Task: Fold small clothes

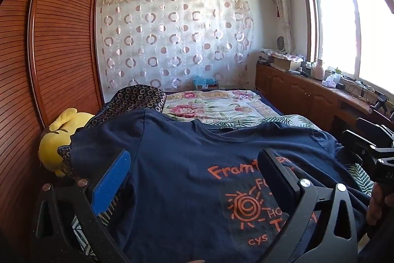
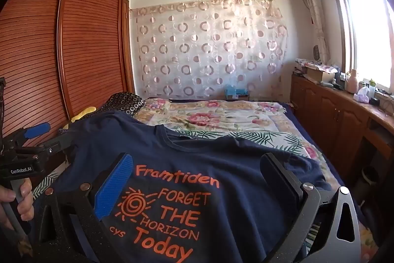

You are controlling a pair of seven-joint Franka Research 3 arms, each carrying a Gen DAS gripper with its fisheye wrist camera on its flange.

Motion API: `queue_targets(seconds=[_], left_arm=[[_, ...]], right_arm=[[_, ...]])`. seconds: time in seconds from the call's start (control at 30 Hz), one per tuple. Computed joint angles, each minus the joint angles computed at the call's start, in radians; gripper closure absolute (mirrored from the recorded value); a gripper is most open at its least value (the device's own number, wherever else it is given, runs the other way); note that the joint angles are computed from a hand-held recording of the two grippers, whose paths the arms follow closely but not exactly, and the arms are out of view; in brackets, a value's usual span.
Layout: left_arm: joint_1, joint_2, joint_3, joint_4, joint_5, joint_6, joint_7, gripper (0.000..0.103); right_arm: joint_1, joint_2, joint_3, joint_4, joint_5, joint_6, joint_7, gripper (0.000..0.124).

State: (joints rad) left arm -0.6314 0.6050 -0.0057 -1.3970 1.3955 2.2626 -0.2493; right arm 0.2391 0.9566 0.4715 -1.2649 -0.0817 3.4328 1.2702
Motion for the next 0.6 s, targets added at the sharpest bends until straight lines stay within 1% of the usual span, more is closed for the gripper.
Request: queue_targets(seconds=[0.03,0.2,0.23,0.27,0.43,0.6], left_arm=[[0.000,0.000,0.000,0.001,-0.001,0.000,0.002,0.000],[0.001,0.004,0.002,0.007,-0.008,-0.008,0.018,0.000],[-0.010,0.005,0.003,0.004,0.005,-0.010,0.000,0.000],[-0.011,0.005,0.002,0.004,0.005,-0.012,-0.001,0.000],[-0.015,0.009,0.001,0.011,0.001,-0.019,0.007,0.000],[-0.007,-0.001,0.001,-0.006,0.006,-0.008,0.000,0.000]], right_arm=[[-0.001,-0.004,0.000,-0.001,0.006,-0.013,0.005,0.021],[0.012,-0.003,-0.012,0.007,0.025,-0.017,-0.003,0.021],[0.010,-0.003,-0.009,0.005,0.024,-0.014,-0.006,0.021],[0.000,-0.014,-0.003,-0.017,0.022,-0.005,-0.006,0.021],[0.004,-0.011,-0.008,-0.014,0.022,-0.001,-0.007,0.021],[0.007,-0.020,-0.014,-0.024,0.021,0.001,0.000,0.021]])
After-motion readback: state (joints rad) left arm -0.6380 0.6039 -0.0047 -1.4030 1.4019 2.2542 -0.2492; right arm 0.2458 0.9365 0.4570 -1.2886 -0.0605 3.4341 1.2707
